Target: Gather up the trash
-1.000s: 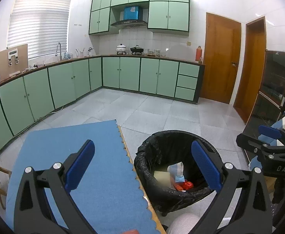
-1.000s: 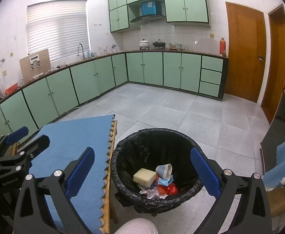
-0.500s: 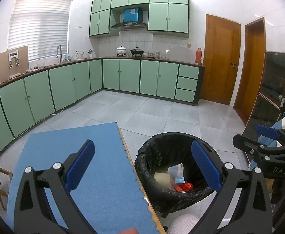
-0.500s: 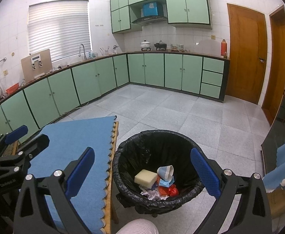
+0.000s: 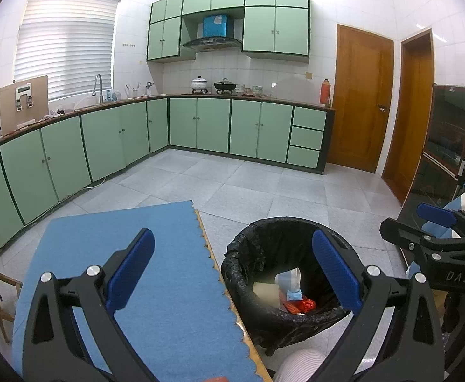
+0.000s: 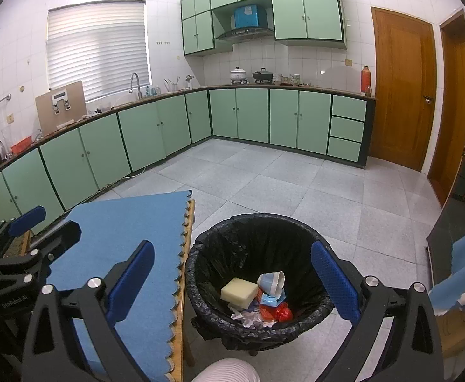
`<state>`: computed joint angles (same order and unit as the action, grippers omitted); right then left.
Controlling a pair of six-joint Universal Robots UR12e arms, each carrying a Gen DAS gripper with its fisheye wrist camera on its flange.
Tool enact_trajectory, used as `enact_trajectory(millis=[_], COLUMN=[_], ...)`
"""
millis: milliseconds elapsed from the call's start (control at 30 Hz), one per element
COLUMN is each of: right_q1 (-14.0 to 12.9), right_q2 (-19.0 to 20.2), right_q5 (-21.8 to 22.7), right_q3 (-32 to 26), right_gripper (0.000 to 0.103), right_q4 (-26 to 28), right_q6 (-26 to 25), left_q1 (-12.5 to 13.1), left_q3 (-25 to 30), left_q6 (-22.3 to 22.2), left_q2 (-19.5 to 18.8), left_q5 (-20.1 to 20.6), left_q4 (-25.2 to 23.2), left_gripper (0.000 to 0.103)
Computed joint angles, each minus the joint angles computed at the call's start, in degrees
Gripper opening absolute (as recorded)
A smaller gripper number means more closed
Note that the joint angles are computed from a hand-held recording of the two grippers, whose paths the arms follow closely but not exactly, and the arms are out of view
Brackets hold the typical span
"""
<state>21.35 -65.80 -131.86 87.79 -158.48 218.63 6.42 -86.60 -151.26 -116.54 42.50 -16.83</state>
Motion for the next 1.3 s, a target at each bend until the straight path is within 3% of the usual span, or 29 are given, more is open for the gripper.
enact_trajectory(millis=[1300], right_q1=[-0.01], right_q2=[0.02], right_q5=[0.38], right_q3=[-0.26], right_gripper=[0.097], right_q4=[0.21], right_q6=[-0.07], left_q1=[0.15], left_q3=[0.03], left_q6=[0.17], left_q2=[0.15], left_q5=[-0.19], left_q4=[-0.41], left_gripper=[0.097])
